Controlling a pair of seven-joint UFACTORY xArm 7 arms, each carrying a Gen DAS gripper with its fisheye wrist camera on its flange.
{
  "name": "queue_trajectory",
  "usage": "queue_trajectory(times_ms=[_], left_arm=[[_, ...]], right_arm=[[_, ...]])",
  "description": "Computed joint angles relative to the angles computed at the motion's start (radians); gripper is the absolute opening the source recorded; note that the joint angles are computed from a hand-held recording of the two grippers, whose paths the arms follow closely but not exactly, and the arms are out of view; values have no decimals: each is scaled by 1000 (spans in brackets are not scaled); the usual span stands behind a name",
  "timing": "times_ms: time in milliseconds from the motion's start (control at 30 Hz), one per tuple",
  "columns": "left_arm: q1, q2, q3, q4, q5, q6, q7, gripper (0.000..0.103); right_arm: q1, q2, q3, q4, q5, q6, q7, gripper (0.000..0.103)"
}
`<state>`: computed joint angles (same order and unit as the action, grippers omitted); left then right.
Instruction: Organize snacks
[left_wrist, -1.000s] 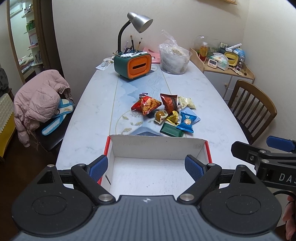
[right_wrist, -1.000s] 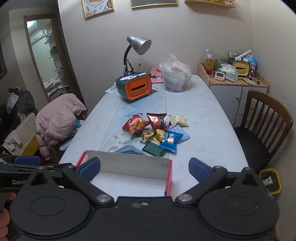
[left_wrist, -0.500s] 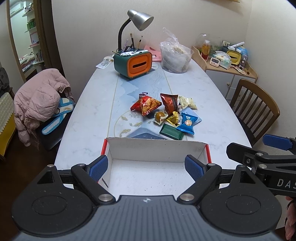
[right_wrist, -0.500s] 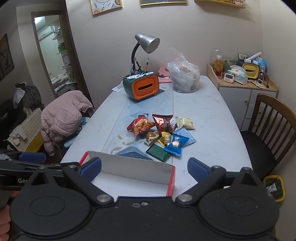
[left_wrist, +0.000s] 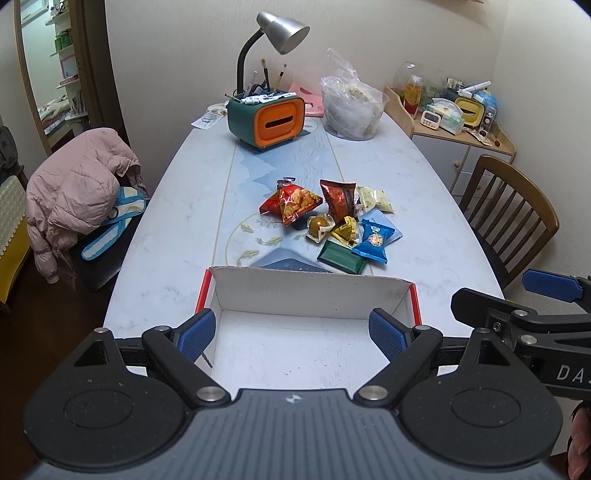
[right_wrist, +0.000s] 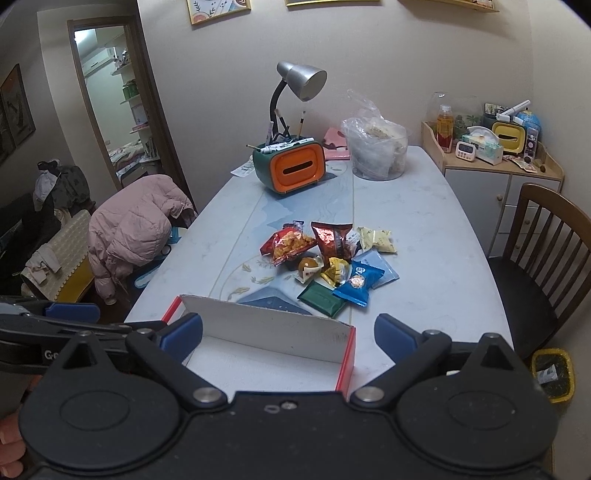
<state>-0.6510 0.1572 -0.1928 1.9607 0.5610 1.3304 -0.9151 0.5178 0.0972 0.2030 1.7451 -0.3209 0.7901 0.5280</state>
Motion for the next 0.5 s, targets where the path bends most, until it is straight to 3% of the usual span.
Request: queue_trajectory(times_ms=[500], left_arm=[[-4, 123, 48, 139, -54, 14, 36, 90]], right_arm=[[-32, 73, -29, 82, 72, 24, -87, 97]])
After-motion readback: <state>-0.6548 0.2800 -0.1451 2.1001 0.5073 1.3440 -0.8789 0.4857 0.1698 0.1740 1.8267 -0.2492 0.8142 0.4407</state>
